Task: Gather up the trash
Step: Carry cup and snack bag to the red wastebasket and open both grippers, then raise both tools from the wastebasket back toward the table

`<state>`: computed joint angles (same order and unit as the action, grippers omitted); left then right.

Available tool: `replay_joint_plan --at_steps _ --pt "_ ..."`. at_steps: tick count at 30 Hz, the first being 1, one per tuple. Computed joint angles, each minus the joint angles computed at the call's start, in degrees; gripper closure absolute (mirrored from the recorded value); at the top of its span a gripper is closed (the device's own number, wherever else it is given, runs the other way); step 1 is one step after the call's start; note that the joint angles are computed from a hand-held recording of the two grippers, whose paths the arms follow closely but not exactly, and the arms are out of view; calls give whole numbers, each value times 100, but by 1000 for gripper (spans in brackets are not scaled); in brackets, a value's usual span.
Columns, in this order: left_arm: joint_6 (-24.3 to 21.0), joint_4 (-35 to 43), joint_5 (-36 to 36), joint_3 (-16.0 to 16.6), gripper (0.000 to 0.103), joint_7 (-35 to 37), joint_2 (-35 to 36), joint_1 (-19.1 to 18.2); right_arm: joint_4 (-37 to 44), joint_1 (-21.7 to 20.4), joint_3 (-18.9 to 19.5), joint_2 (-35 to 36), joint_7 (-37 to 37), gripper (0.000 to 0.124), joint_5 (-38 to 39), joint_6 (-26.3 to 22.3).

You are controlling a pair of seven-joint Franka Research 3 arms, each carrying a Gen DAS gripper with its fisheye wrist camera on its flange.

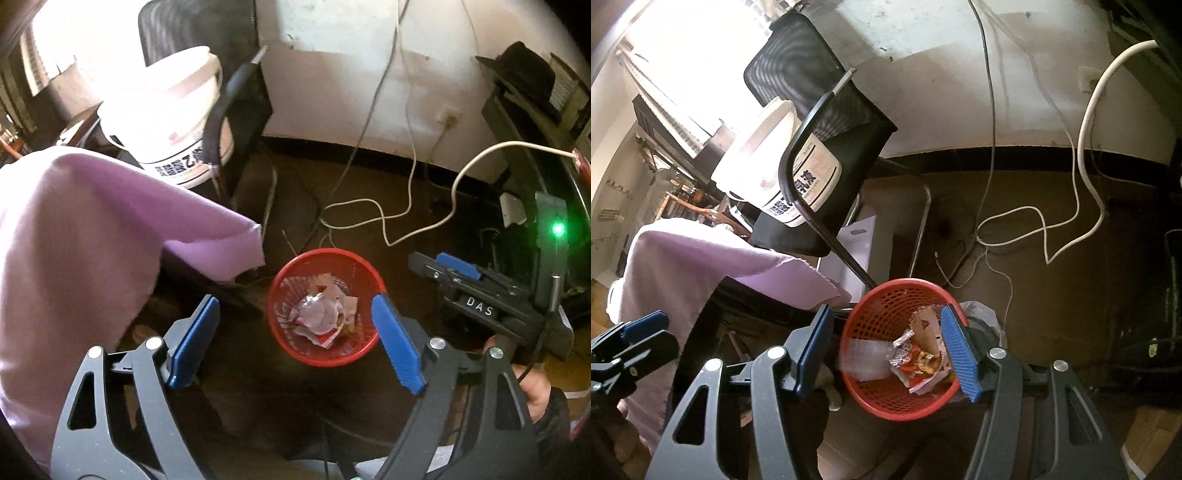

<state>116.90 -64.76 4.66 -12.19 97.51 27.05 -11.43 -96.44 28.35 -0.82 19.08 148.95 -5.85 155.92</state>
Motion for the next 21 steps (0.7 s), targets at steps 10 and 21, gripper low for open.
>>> replay_joint_plan --at_steps 10,21 --pt "167 -463 -50 66 21 -221 -391 212 389 57 85 134 -290 64 91 -149" --pt "565 -1193 -176 111 19 -321 -999 449 1052 236 106 291 -503 53 -59 -827"
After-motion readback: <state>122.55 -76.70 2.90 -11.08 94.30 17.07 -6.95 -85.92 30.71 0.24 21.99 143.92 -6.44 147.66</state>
